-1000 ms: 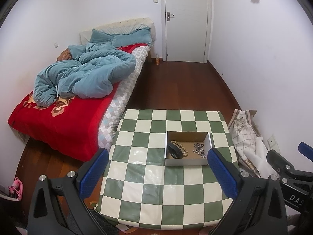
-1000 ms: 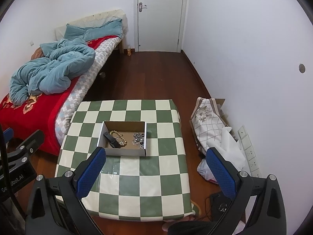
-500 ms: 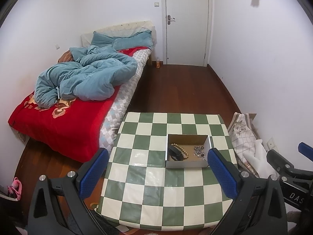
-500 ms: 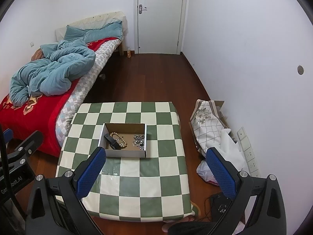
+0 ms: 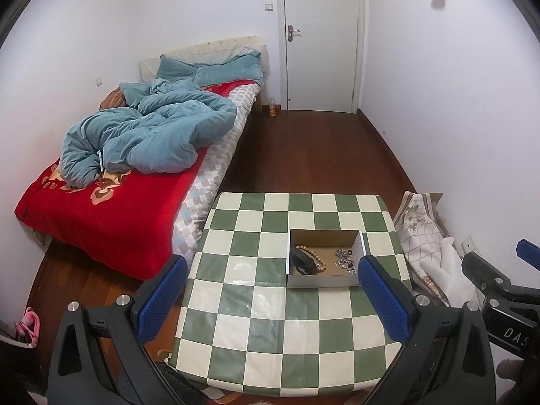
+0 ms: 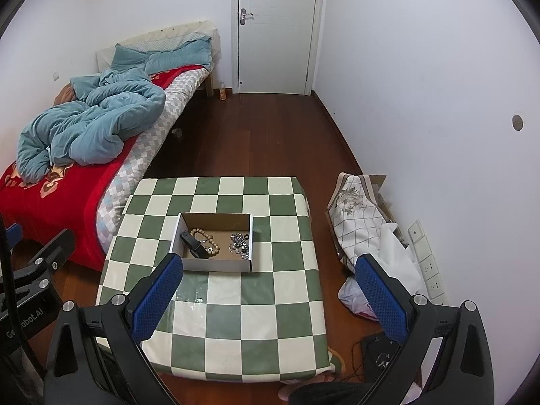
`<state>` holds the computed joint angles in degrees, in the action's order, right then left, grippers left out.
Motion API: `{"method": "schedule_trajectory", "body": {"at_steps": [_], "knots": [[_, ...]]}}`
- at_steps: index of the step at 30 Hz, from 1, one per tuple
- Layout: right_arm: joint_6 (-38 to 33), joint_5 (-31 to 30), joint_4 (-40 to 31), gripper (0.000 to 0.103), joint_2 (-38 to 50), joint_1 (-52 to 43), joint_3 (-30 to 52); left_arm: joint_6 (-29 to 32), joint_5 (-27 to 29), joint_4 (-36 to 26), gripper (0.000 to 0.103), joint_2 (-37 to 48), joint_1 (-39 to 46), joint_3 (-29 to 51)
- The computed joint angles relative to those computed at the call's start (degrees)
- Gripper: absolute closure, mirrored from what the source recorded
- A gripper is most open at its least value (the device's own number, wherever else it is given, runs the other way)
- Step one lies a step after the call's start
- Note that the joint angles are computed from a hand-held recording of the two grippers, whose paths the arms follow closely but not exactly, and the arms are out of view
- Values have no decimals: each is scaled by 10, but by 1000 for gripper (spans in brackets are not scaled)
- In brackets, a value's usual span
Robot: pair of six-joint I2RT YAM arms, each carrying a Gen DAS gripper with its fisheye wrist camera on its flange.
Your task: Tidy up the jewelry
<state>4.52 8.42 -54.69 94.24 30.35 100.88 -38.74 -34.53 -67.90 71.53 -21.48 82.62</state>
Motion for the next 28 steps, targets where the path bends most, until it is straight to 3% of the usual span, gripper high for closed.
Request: {"method": "schedule_trajectory", "body": {"at_steps": [28], "knots": [[-8, -3, -19, 0, -1, -6, 26, 4, -3, 2, 0, -6, -4, 1]]}}
